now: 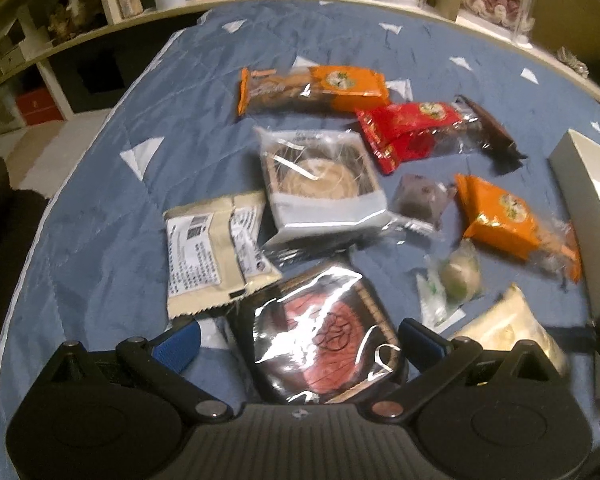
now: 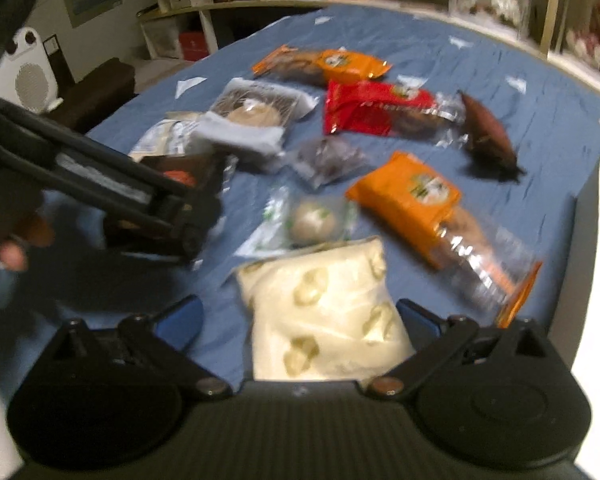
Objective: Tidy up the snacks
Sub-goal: 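Grasp the dark round cake with the left tool while the right tool grasps the cream nougat bag, then carry both packets into the white tray and open both tools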
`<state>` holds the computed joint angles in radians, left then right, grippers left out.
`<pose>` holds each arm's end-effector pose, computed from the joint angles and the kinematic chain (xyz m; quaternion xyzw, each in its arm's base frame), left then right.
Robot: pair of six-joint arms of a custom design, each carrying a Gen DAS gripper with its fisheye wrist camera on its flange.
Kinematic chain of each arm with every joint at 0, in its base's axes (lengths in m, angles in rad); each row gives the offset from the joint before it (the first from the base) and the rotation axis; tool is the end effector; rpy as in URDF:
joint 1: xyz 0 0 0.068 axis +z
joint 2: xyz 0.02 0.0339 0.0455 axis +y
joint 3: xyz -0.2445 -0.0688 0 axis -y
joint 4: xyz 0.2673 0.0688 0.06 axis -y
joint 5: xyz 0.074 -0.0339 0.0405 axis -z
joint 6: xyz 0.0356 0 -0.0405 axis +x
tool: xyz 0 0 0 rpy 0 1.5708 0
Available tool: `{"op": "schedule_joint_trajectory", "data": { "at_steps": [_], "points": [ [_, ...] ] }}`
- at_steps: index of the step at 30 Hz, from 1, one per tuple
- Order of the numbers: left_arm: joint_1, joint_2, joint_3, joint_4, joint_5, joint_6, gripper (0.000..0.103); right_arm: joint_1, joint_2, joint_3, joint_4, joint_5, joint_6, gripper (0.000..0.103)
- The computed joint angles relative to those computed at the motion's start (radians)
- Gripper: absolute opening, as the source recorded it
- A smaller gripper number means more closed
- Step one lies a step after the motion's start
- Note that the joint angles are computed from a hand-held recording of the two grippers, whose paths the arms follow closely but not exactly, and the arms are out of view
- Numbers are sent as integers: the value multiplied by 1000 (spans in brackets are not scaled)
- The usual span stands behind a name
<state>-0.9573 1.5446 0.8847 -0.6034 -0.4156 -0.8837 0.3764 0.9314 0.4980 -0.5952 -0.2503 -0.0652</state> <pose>0.1809 -0.2320 0.1399 0.0040 0.9675 0.0042 0.2530 0.1808 0.0809 0.1590 -0.2420 0.9254 0.1600 0.2438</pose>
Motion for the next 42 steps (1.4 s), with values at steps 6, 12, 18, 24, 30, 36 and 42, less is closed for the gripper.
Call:
{"op": "schedule_joint_trajectory", "data": {
  "at_steps": [6,12,18,24,30,36,42],
  "points": [
    [10,-50,-15,-69,37,8,103,84,-92,8,-127,22,79,102],
    [4,-141,-59,-123,50,30,103,144,-109,-8,-100,116,226,102],
    [20,-199,-93,-49,82,49,103,119,-29,15,-39,164,357,102],
    [49,-110,-56,-17,128,106,103,115,77,43,-8,196,356,102],
    [69,-122,-79,28,165,111,90,138,52,23,5,208,352,79],
    [73,-135,-92,30,159,90,73,170,14,21,-23,236,349,63],
    [44,-191,-119,27,140,58,67,142,-39,7,-42,214,354,53]
  ]
}}
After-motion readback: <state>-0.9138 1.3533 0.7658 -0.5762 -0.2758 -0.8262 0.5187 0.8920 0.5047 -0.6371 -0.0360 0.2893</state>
